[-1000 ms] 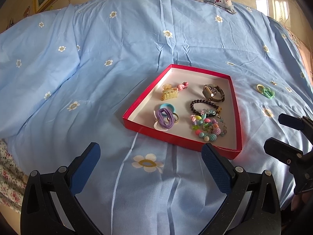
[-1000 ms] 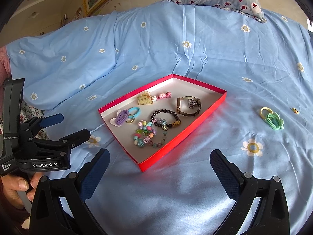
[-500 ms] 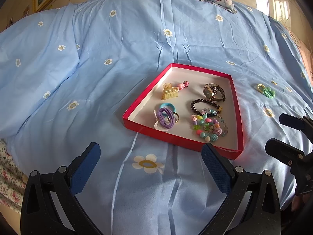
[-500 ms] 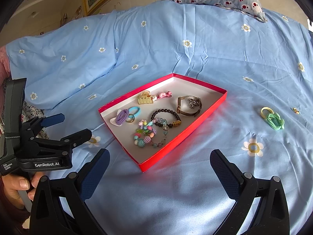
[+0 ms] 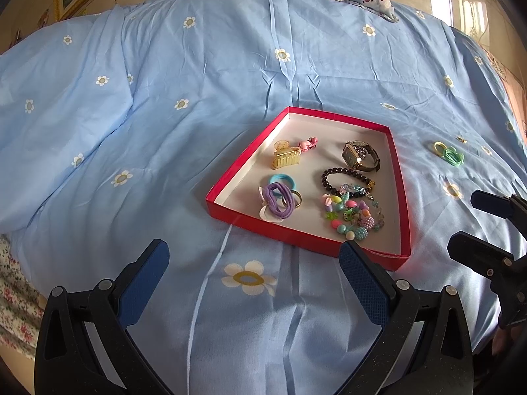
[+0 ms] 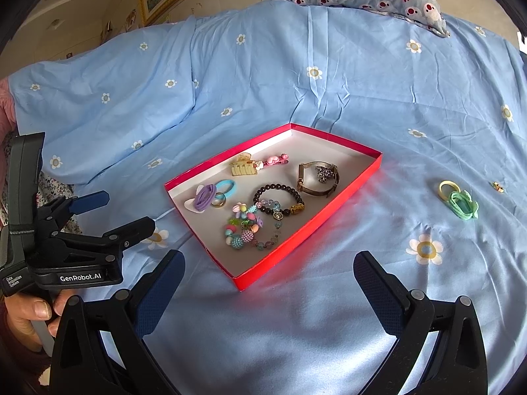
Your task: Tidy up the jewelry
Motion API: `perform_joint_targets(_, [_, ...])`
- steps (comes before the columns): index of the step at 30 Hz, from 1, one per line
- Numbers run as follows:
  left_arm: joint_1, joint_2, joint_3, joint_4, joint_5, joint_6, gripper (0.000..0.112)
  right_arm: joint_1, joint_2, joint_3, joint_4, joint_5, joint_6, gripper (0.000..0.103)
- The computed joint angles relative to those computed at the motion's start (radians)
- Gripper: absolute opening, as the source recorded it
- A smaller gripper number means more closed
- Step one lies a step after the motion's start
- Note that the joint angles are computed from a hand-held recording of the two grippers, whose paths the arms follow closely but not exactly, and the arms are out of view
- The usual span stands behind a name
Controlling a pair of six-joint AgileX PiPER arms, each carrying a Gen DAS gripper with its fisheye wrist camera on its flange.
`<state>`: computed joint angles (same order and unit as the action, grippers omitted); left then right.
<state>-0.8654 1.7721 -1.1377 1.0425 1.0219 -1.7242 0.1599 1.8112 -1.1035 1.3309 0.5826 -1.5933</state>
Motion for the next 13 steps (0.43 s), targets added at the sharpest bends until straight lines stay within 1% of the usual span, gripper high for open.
perform_joint_targets(13, [0.043,0.007,-0.02,-0.02,-0.051,0.04,0.103,0.006,0.028,-0.056,-0.086,-0.005,0.099,0.103])
